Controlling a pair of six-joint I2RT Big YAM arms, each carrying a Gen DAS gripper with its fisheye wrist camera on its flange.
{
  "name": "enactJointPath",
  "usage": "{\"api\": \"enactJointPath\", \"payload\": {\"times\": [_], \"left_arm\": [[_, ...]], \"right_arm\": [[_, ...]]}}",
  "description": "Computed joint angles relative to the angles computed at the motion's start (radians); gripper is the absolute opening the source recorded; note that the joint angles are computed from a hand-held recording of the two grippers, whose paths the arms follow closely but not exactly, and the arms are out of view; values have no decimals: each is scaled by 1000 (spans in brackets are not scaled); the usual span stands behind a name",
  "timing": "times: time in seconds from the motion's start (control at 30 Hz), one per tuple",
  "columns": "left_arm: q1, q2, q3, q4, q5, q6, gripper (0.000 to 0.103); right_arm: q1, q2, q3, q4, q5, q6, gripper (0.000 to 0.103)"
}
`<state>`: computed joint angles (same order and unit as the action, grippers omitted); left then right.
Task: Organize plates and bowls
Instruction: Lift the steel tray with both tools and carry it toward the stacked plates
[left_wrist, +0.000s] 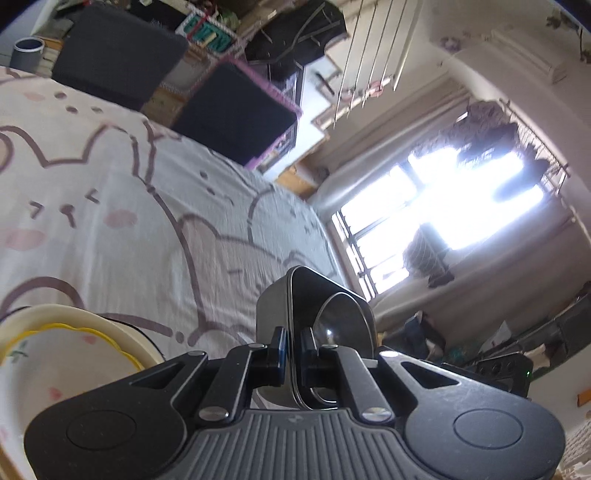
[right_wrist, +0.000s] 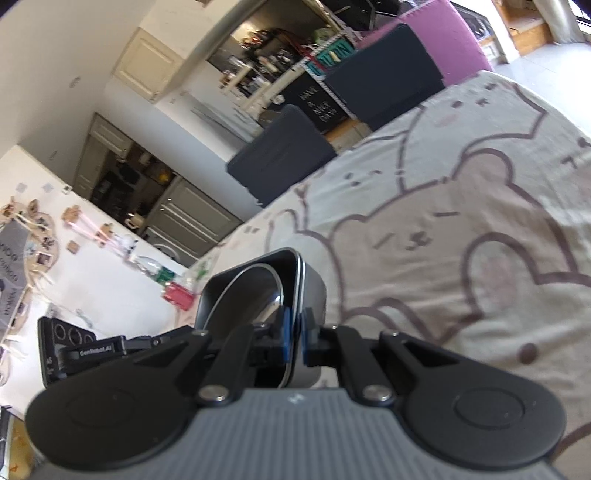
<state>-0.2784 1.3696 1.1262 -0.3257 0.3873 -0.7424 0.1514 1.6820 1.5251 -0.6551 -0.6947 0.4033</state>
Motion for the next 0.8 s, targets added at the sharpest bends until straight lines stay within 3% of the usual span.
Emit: {"api": "enactJointPath", "payload": {"times": [0.33, 0.8], "left_arm": [[86, -176, -129, 10, -16, -14, 7], [201, -335, -241, -74, -31, 8, 7]], "right_arm": [[97, 5, 19, 59, -13, 66, 8], [222, 68, 114, 22, -12, 114, 9]]}}
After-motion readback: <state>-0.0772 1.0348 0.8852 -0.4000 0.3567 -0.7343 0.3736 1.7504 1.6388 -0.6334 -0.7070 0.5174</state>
